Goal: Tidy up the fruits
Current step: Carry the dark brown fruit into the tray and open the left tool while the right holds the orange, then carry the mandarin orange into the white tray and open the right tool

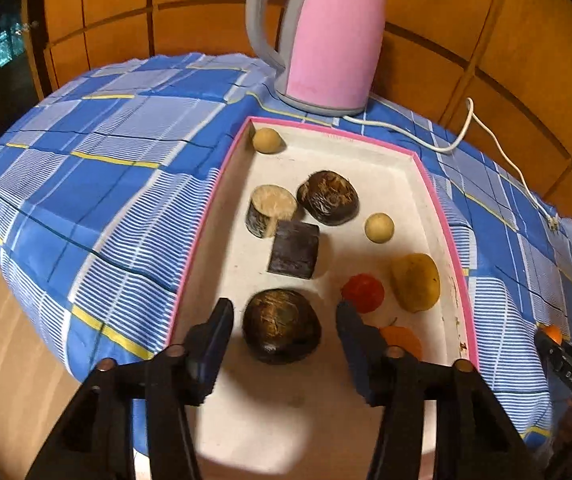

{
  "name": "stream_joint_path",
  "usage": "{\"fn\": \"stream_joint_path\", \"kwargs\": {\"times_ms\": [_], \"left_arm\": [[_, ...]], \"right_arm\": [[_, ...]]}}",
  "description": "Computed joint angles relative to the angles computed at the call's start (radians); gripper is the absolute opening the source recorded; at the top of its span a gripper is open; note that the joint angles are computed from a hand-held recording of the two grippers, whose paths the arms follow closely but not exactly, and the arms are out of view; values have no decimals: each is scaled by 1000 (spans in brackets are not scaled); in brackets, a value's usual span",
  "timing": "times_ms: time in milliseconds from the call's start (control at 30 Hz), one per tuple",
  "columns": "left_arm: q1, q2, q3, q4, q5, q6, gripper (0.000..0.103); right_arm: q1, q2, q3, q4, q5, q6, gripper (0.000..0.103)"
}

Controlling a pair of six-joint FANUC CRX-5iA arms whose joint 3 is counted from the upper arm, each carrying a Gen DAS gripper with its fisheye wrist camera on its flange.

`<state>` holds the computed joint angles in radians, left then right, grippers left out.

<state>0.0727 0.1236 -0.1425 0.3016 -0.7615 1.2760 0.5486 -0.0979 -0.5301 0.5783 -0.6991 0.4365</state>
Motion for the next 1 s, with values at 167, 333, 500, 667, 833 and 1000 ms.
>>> {"fn": "stream_joint_path", "kwargs": {"times_ms": [167,333,500,667,833,1000], "left_arm": [[0,-37,-24,-29,38,12,55],[1,-67,-50,-13,47,-12,55],[-6,-98,-81,20,60,-57,57],[-16,-127,-108,42,73,-101,57],[-18,-145,-128,58,83,-128,58],[-18,-152,-139,66,84,-139,58]], "right_arm": [[-1,4,3,0,-1,0,40],[-1,6,7,-5,-5,7,40],[0,10,13,-9,-13,13,40],[2,13,17,-9,-20,12,40],[3,18,27,-17,-32,25,40],[7,23,34,-16,-45,24,40]]}}
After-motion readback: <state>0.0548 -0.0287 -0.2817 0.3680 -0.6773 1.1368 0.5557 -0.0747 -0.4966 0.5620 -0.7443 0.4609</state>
